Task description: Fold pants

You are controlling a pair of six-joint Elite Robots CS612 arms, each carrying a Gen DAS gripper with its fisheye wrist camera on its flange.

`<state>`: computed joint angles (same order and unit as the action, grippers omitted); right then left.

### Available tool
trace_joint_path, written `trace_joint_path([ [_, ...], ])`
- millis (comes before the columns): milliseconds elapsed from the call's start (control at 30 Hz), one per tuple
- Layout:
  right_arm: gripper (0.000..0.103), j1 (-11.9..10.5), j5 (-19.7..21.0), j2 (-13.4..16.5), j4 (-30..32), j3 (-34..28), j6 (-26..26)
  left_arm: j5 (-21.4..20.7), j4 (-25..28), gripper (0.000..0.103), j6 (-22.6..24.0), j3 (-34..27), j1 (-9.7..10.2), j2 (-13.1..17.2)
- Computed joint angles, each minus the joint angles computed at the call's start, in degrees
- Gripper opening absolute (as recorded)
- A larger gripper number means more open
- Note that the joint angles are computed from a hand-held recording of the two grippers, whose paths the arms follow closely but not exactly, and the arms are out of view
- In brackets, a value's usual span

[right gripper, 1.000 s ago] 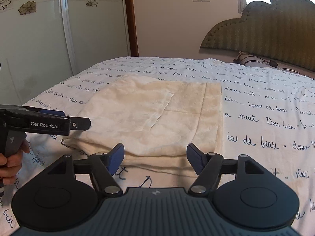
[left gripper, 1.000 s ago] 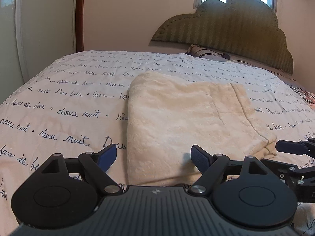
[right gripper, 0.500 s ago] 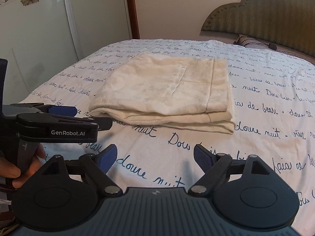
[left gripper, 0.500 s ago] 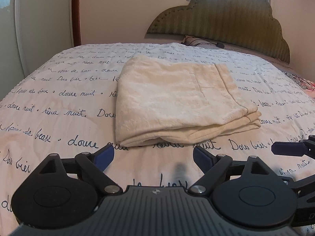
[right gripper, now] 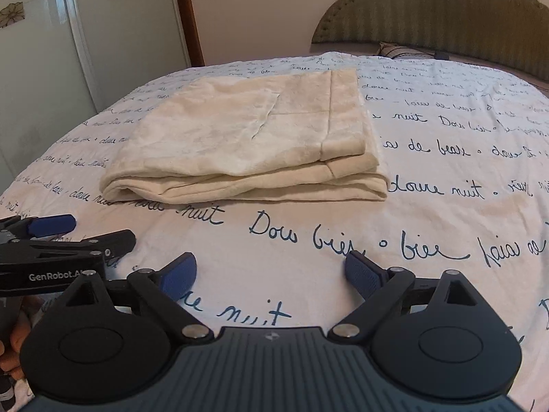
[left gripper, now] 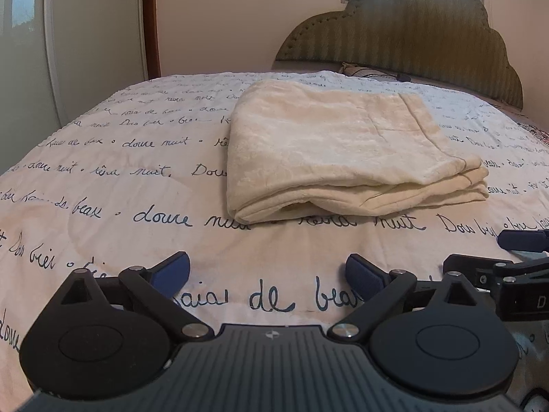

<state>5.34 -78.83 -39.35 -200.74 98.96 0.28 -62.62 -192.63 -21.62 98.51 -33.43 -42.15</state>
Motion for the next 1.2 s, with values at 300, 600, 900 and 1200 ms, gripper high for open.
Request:
trace_joint_path([
  [300, 0.103, 0.78, -2.26, 0.86, -2.26, -0.07, -2.84, -0.54, 1.19, 0.103, -0.18, -0.14, 0.22, 0.04],
  [600, 0.103, 0.63, -1.4, 0.95, -2.4, -0.01, -1.96, 1.5, 1.2, 0.103, -3.06, 0.41, 0.1, -0.23],
  [900, 0.103, 0.64, -1.51, 0.92, -2.36, 0.0, -2.04, 1.48, 2.23, 0.103, -2.81, 0.16, 0.07, -0.25],
  [1200, 0.103, 0.64, -1.52, 0.91, -2.37, 0.02, -2.05, 0.84, 1.51, 0.103, -3.25, 0.35, 0.22, -0.21],
])
